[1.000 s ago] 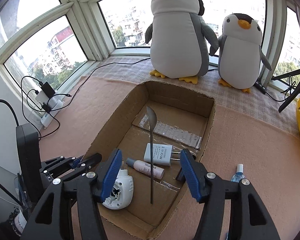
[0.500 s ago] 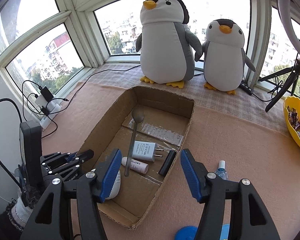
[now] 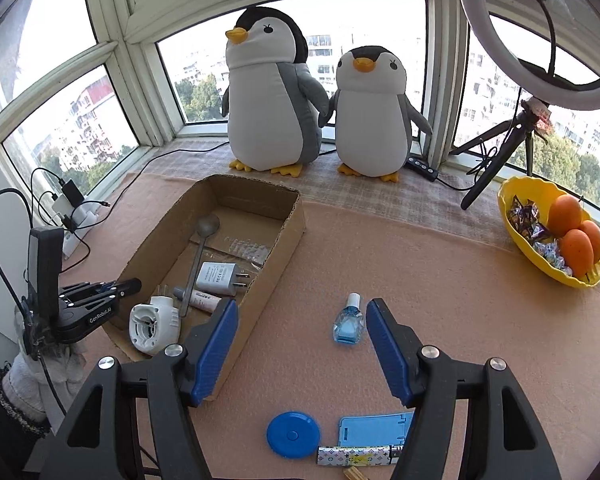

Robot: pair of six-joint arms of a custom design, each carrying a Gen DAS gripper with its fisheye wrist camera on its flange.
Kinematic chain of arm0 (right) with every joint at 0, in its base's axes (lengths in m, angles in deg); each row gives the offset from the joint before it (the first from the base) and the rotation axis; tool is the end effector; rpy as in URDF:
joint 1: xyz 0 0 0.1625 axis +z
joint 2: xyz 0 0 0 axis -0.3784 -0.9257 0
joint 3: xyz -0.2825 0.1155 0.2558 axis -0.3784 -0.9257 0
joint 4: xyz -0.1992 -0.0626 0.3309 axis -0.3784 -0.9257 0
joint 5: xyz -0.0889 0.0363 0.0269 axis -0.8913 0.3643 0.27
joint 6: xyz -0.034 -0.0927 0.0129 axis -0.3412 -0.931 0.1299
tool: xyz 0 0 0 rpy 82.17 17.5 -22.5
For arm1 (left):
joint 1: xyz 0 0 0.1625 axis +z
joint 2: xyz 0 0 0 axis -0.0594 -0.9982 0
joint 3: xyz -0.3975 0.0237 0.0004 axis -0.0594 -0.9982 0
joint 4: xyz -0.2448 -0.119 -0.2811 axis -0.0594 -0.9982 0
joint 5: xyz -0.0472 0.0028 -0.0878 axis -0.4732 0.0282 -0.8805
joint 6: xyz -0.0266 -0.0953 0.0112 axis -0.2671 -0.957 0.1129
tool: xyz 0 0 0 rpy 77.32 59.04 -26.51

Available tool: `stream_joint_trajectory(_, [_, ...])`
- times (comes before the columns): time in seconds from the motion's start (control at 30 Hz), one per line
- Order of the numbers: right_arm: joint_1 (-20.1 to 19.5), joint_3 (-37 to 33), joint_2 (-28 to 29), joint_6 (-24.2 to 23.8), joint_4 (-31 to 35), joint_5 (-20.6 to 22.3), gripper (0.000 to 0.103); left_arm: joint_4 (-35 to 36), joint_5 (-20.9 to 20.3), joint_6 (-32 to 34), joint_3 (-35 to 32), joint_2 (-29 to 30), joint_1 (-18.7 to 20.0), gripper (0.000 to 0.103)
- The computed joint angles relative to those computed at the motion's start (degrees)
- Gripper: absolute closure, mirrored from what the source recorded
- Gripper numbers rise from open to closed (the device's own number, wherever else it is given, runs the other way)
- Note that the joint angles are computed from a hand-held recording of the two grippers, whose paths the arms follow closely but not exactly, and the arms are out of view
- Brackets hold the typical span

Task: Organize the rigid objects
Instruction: 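Move the right gripper back to the blue eye-drop bottle, then grasp the blue eye-drop bottle with the right gripper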

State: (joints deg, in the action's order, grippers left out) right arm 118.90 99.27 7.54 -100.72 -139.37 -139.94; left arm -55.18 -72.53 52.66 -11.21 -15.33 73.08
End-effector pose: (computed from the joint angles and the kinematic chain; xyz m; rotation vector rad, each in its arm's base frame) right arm 0.1505 -0.7152 0.1517 -0.0068 -2.2410 0.9432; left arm -0.1200 -0.8563 0.0769 0.7771 2.4440 -0.4502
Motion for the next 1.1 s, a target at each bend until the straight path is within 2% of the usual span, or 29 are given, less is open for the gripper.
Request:
stream_joint_trajectory(0.1, [-0.6, 4.2, -2.6, 1.2, -1.2, -0.9, 0.040, -0.2, 0.0, -0.4, 0.6, -0.6, -0.1, 0.095])
stream_joint_trajectory(0.27, [-1.7, 9.4, -5.7, 3.0, -1.9, -2.6, 0.040, -1.0, 0.5, -0.7, 2.0, -1.8, -0.3, 0.085])
stream_joint_trajectory(0.47, [-3.3, 11.7, -6.8, 3.5, -1.3, -1.9, 0.040, -2.9, 0.6, -1.3, 5.6, -4.2, -0.6, 0.084])
stream_joint_trajectory(0.73, [-4.8, 5.9, -3.8, 3.7, 4.1, 1.5, 0.041, -4.9, 0.6, -2.8, 10.7, -7.7, -0.9, 0.084])
stream_joint_trajectory(0.93, [-5.9, -1.7, 0.1, 4.9, 11.7, 3.0, 0.052, -6.4, 0.8, -4.4, 13.8, -9.9, -1.0, 0.084])
stream_joint_trajectory(1.1, [-6.8, -8.1, 3.5, 6.5, 18.1, 2.8, 0.056, -7.6, 1.2, -5.3, 15.3, -10.9, -1.1, 0.084])
